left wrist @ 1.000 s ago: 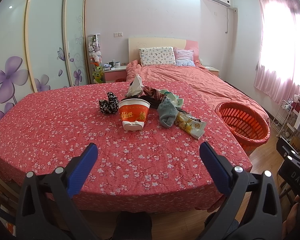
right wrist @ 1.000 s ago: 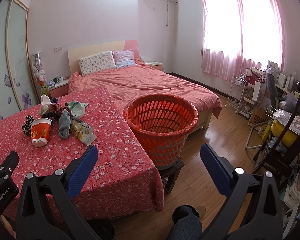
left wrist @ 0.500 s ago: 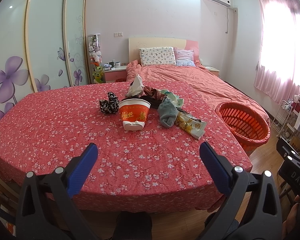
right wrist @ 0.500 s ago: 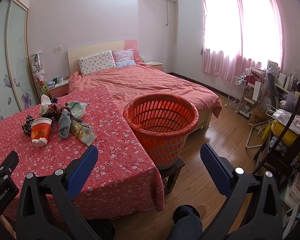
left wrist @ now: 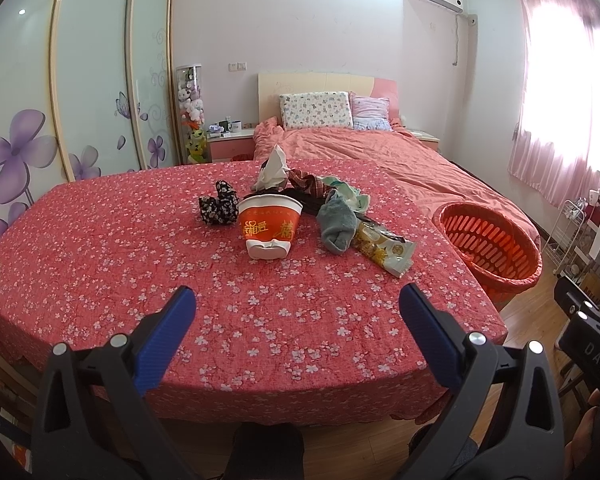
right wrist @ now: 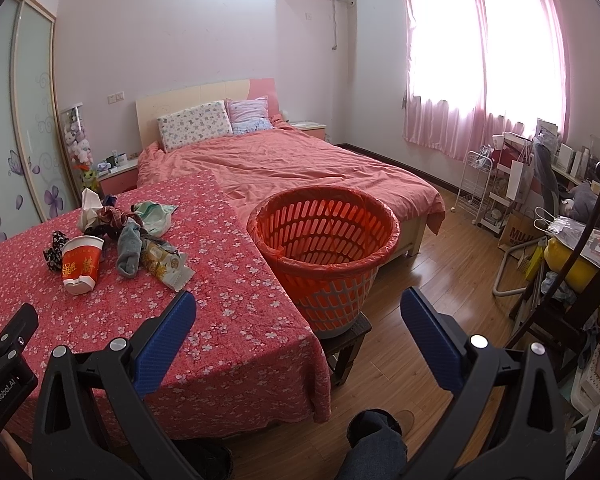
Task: Collect trash
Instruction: 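Grasp the red-and-white paper cup with the left tool while the right tool grasps the snack bag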
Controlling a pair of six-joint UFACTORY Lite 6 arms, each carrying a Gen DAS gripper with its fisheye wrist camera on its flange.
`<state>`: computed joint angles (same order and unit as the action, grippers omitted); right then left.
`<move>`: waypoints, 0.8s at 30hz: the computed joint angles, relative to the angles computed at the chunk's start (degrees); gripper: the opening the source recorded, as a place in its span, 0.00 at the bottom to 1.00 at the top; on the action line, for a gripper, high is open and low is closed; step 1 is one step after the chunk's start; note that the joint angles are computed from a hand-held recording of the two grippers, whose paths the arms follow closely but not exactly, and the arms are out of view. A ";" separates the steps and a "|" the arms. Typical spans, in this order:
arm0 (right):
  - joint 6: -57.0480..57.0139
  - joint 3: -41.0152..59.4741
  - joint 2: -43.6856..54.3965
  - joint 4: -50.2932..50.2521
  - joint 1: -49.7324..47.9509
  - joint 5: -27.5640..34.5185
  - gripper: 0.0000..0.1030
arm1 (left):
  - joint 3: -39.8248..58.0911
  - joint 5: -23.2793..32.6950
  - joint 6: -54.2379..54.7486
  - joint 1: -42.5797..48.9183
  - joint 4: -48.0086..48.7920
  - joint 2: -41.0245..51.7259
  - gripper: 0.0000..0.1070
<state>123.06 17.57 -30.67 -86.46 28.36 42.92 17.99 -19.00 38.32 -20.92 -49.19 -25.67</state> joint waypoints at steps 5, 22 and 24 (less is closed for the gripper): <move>4.74 1.04 4.21 -6.40 -3.47 -4.77 0.98 | 2.50 -0.29 -12.09 4.59 13.06 6.06 0.93; 43.79 33.49 44.62 -61.91 -17.07 -27.78 0.79 | 30.64 2.13 -49.13 27.45 58.56 39.78 0.91; 49.08 39.67 50.52 -68.91 -18.20 -30.93 0.75 | 34.87 3.25 -52.95 27.08 62.15 43.67 0.91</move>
